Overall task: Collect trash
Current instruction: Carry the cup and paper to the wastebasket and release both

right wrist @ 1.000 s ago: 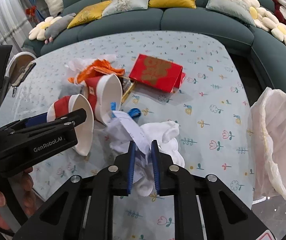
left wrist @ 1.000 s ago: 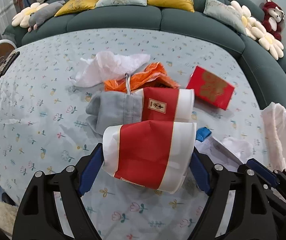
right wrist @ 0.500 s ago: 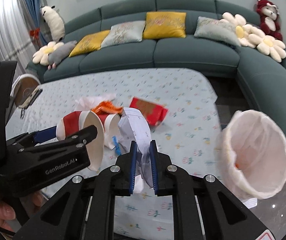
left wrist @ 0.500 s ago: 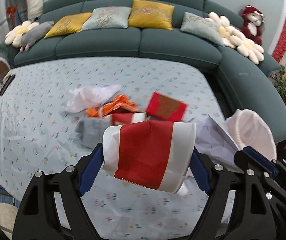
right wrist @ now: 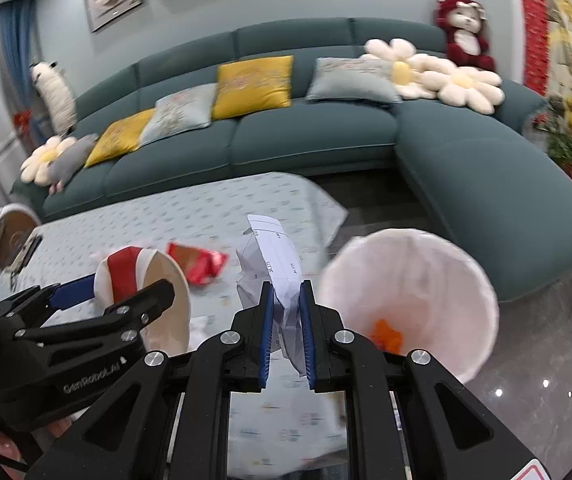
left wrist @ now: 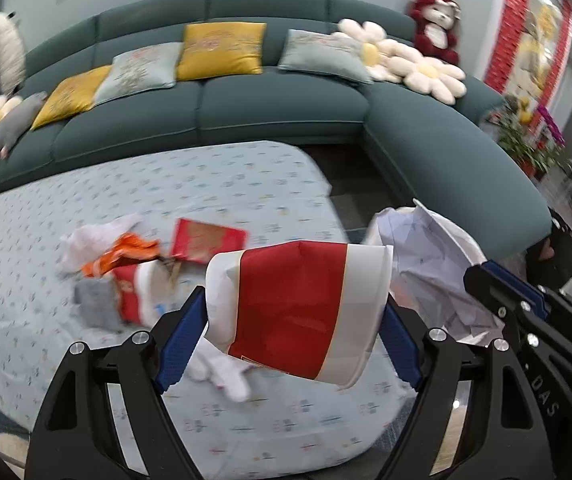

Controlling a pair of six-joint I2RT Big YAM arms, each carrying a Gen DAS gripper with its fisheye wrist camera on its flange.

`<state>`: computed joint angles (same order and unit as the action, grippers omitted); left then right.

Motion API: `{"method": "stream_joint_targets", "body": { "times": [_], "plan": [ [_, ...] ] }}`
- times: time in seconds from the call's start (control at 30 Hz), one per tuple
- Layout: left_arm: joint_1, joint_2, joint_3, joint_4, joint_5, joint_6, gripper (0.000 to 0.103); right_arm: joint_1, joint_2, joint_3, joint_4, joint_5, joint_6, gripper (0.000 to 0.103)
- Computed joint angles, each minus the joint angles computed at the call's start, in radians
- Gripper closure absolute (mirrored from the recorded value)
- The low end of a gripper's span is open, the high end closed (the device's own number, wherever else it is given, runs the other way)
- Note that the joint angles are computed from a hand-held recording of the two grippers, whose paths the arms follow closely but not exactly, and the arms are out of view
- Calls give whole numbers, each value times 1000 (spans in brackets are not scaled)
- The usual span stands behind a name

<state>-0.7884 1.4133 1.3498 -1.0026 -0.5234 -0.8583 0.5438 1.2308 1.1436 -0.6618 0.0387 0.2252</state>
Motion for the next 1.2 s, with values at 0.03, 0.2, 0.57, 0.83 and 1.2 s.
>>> {"method": "stream_joint_targets", "body": {
  "times": [0.03,0.2,0.57,0.83,1.2],
  "plan": [
    [-7,20,21,4,4,11,26,-21,-8,-8,3,-1,-2,90],
    [-29,109,110,17,31,61,26,-112,-28,-36,14,-6,-21,90],
    [-39,279,282,41,117,132,26,-263,-16,-67,34,-19,-39,90],
    [-38,373,382,27,150,151,26,-299,22,-63,55,-27,-40,90],
    [-15,392,401,24,155,101,16,-297,37,-48,78,-3,-14,75]
  ]
}}
